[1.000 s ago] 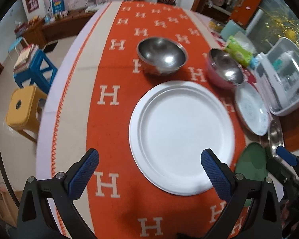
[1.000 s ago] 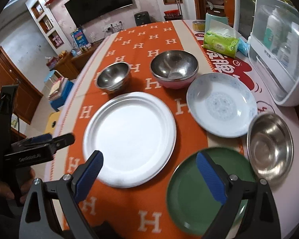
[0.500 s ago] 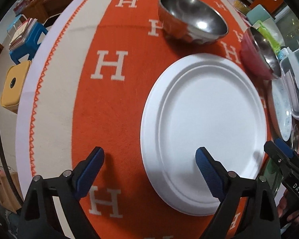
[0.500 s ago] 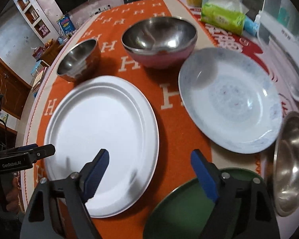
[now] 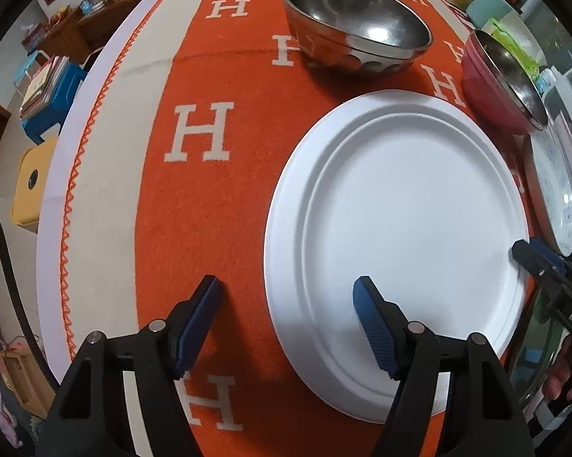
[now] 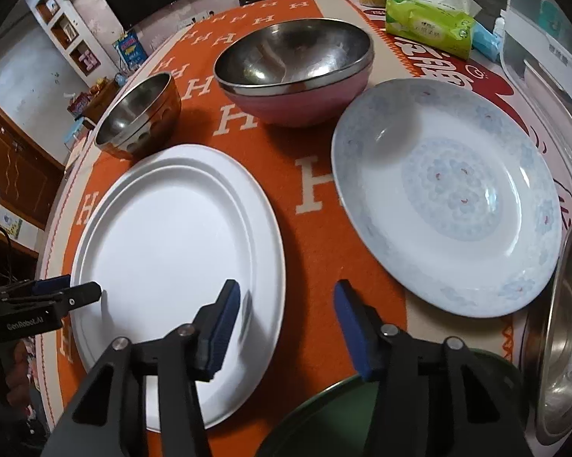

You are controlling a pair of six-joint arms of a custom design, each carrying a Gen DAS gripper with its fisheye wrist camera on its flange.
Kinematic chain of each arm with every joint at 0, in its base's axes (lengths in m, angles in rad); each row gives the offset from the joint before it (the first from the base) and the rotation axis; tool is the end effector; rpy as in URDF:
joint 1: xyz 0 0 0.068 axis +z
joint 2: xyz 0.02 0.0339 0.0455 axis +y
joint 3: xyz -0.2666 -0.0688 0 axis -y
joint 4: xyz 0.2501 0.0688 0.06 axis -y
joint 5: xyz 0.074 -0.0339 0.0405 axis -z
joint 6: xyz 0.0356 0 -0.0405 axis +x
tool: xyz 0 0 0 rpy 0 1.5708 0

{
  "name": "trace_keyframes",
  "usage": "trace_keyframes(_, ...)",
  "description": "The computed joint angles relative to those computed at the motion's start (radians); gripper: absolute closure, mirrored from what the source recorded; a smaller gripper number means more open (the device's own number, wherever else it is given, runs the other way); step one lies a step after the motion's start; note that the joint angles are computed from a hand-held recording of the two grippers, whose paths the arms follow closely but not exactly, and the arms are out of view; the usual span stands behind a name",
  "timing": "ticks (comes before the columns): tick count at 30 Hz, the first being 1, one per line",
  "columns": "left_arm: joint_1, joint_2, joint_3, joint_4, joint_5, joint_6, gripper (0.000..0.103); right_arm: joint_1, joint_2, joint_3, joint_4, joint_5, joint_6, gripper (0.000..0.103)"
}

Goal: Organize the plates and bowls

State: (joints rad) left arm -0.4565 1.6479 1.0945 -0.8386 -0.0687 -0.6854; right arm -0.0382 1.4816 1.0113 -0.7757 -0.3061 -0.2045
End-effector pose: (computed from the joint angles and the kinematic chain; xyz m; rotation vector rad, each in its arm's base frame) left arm 0.2742 -0.1320 0.1911 -0.3463 2.9333 -0.0577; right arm 0.2810 0.0000 0.2169 -0.2988 2.7454 0.3680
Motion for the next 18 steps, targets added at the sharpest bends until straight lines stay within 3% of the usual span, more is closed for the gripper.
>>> trace_keyframes(5,-0.034,0.046,0.061,-0.014,-0.019,0.002,0.046,-0.029,0.023,0.012,-0.021,-0.086,-0.011,0.076)
trace_keyframes(9,-0.06,0.036,0.064,-0.018,-0.022,-0.007,0.059,-0.015,0.022,0.006,-0.016,-0.093,-0.01,0.082)
trace_keyframes(18,-0.046,-0.004,0.037,-0.026,-0.006,-0.019,0.069,-0.01,0.007,-0.001,-0.02,-0.098,0.012,0.083)
